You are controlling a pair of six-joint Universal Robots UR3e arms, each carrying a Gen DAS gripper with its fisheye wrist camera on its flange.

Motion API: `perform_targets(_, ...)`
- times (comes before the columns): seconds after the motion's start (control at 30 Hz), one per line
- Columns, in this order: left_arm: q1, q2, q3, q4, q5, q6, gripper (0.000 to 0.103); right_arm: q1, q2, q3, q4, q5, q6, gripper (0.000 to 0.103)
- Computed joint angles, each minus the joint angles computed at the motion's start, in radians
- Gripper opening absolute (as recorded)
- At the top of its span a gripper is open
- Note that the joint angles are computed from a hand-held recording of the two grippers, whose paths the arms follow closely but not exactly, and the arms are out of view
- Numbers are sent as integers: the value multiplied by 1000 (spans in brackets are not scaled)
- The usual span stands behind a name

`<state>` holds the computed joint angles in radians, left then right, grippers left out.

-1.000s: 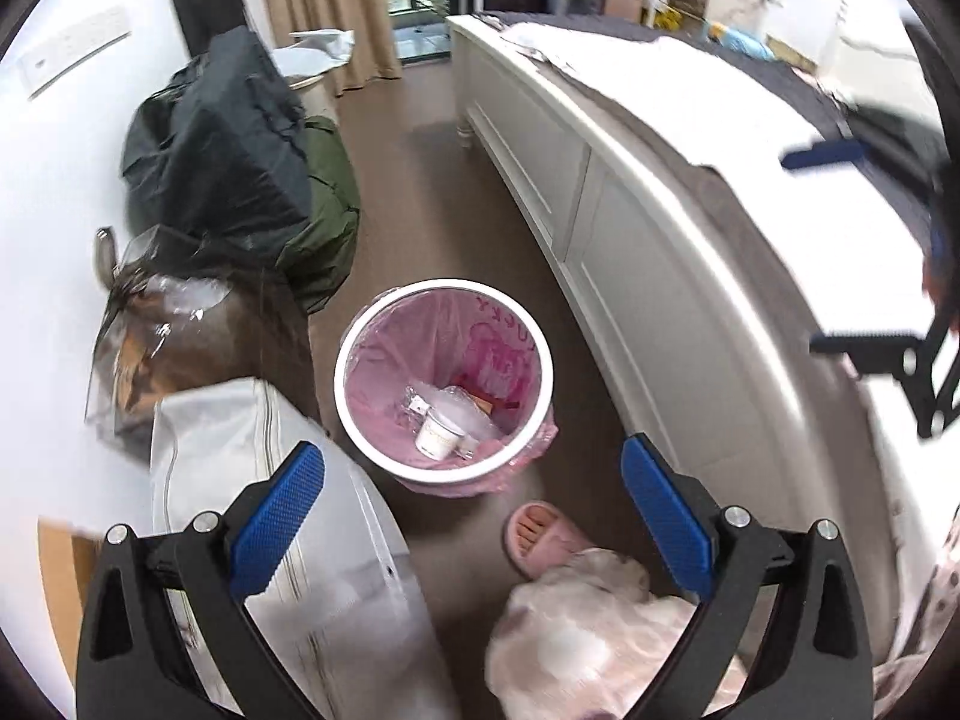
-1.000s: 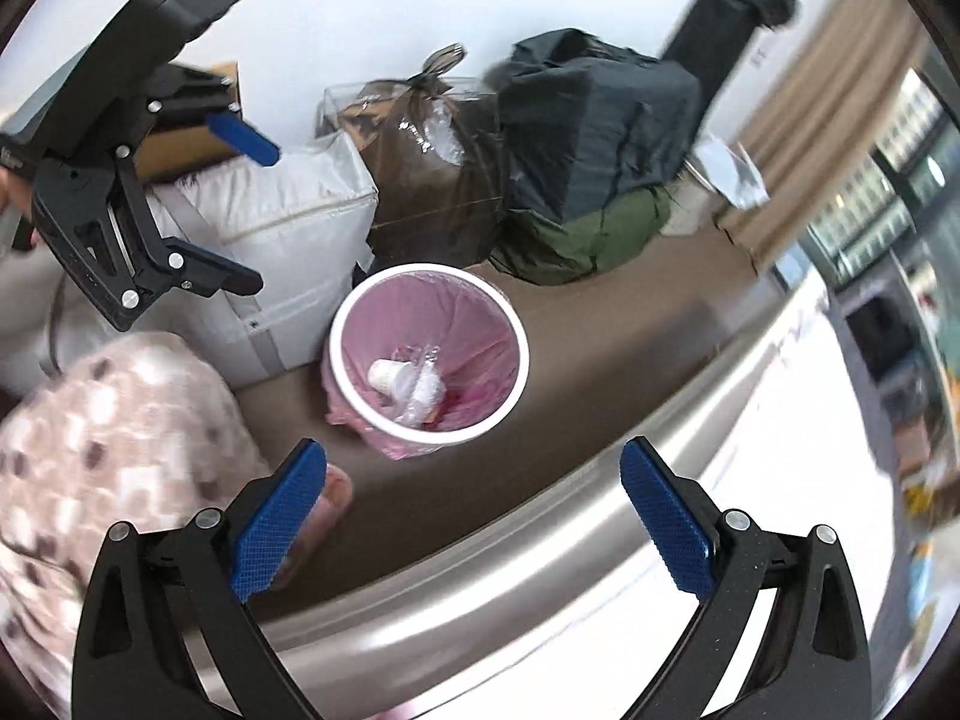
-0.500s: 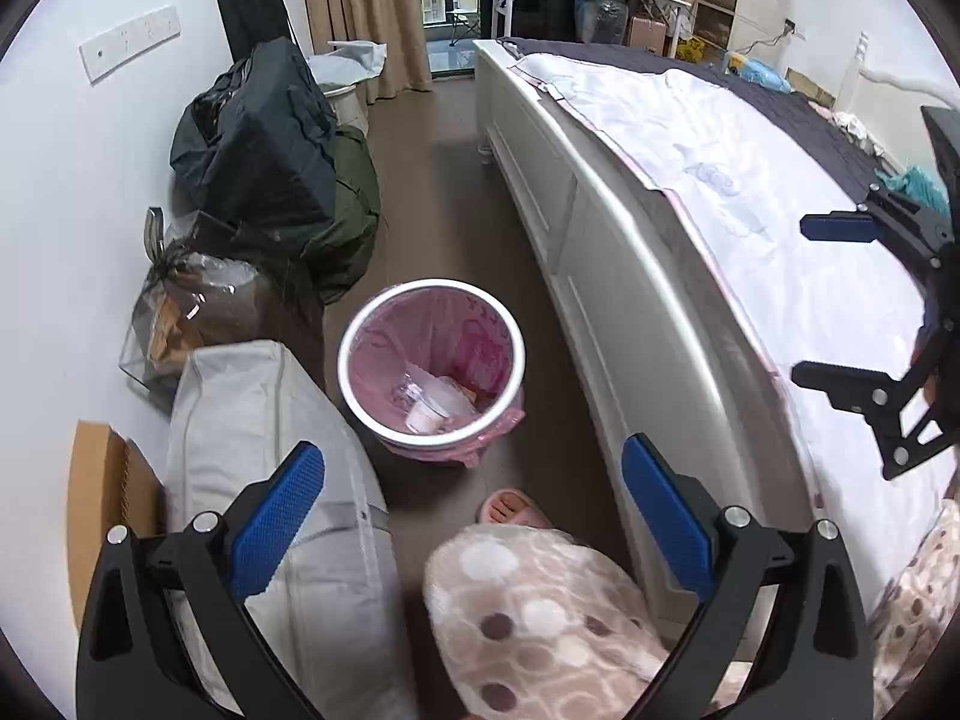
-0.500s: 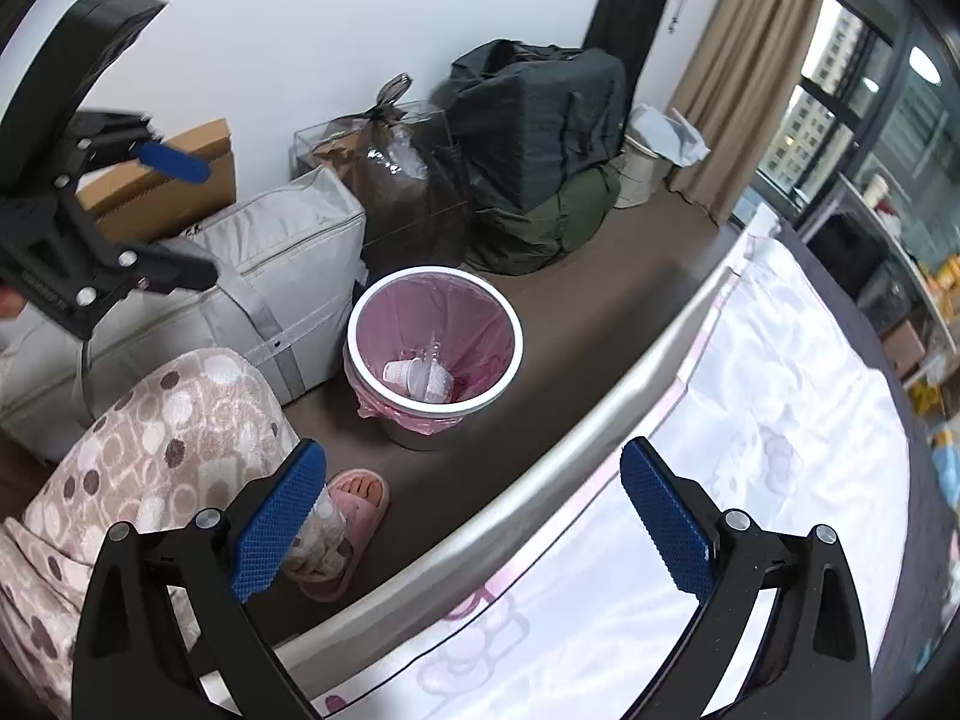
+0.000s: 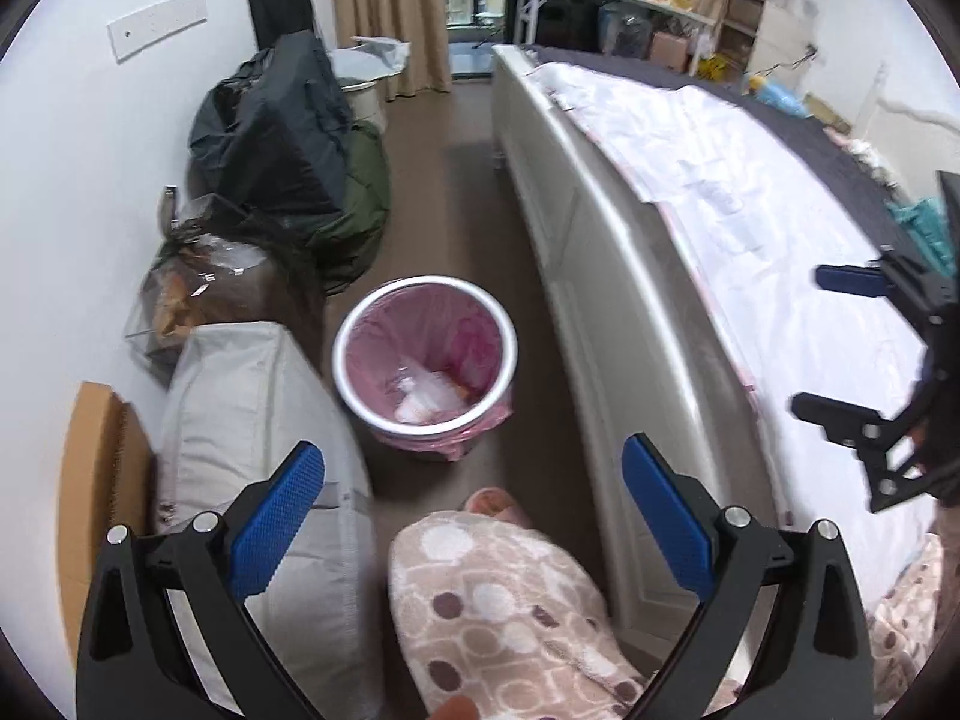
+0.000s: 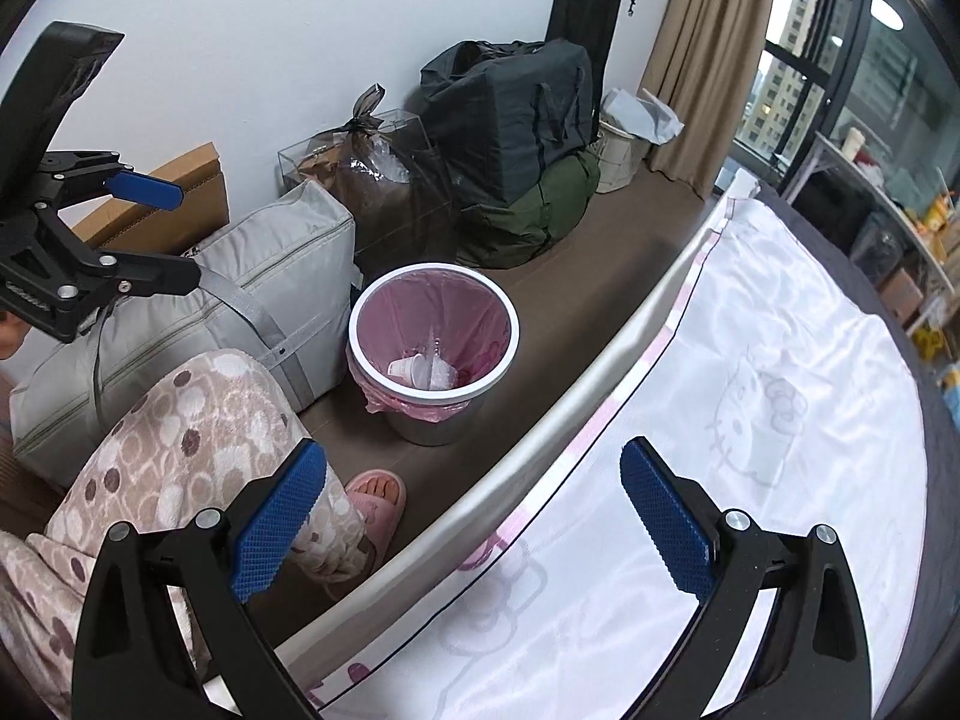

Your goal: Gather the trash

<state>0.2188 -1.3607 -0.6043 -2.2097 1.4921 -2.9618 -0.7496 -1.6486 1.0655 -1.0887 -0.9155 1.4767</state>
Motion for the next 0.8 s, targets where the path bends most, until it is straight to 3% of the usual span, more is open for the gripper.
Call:
perform_targets(0.17,-55,-27,10,12,84,-62,98,-13,0,1,15,0,-6,96)
perform_targets(0.27,17,-7,7,-9,25,-12,98,-12,-4,10,13,-1,-5,96)
perform_targets(0.8,-9,-11,-1,17,57,-29,98,0,-17,52,-25,-12,12,96)
